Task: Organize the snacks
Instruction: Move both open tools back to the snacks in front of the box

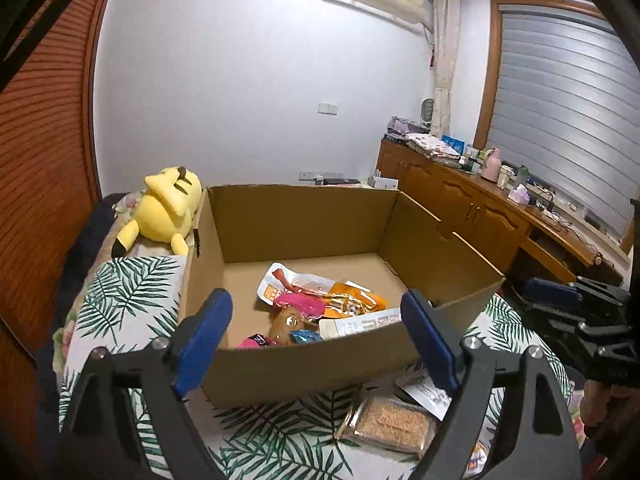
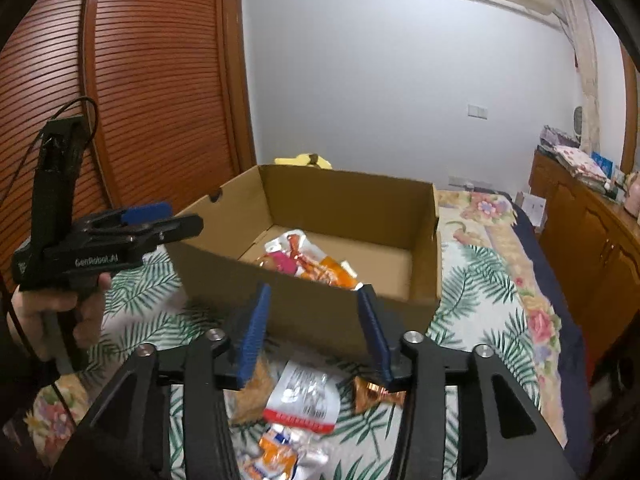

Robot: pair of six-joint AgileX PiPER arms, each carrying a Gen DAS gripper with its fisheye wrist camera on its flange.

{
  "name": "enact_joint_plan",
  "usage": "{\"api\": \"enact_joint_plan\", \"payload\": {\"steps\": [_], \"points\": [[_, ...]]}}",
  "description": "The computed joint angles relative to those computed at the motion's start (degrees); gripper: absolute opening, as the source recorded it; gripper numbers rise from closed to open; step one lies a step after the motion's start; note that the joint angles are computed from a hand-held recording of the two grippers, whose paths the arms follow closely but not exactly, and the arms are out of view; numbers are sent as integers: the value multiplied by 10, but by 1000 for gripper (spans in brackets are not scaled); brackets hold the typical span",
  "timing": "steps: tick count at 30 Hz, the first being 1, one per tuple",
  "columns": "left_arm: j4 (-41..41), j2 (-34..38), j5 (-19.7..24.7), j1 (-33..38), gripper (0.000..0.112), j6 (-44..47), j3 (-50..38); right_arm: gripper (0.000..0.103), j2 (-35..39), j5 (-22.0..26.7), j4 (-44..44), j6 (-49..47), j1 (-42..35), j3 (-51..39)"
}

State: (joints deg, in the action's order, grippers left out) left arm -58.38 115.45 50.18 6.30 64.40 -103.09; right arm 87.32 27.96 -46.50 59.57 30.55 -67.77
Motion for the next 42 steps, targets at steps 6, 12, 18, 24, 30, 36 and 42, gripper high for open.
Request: {"api": "enact_joint_plan", "payload": {"steps": [6, 12, 18, 24, 30, 36, 42], "points": [[-58, -47, 6, 19, 88, 56, 82, 50, -26, -16, -33, 67, 19, 67], [-114, -99, -10, 25, 88, 138, 180, 57, -25, -43, -36, 93, 13, 107], [-136, -114, -34, 19, 88, 206, 251, 57, 4, -70, -48, 121, 2, 117], [-135, -105, -66, 7, 88, 233, 287, 57, 44, -89, 24, 51, -17, 93], [-115, -89, -86, -6, 88, 207, 287, 57, 87, -91, 128, -53, -38, 56], [-96, -72, -102, -15, 88, 177, 276, 57, 115, -83, 227, -155, -49, 31], [-87, -58, -107, -19, 88, 165, 269, 58, 129, -75, 259, -184, -55, 25]]}}
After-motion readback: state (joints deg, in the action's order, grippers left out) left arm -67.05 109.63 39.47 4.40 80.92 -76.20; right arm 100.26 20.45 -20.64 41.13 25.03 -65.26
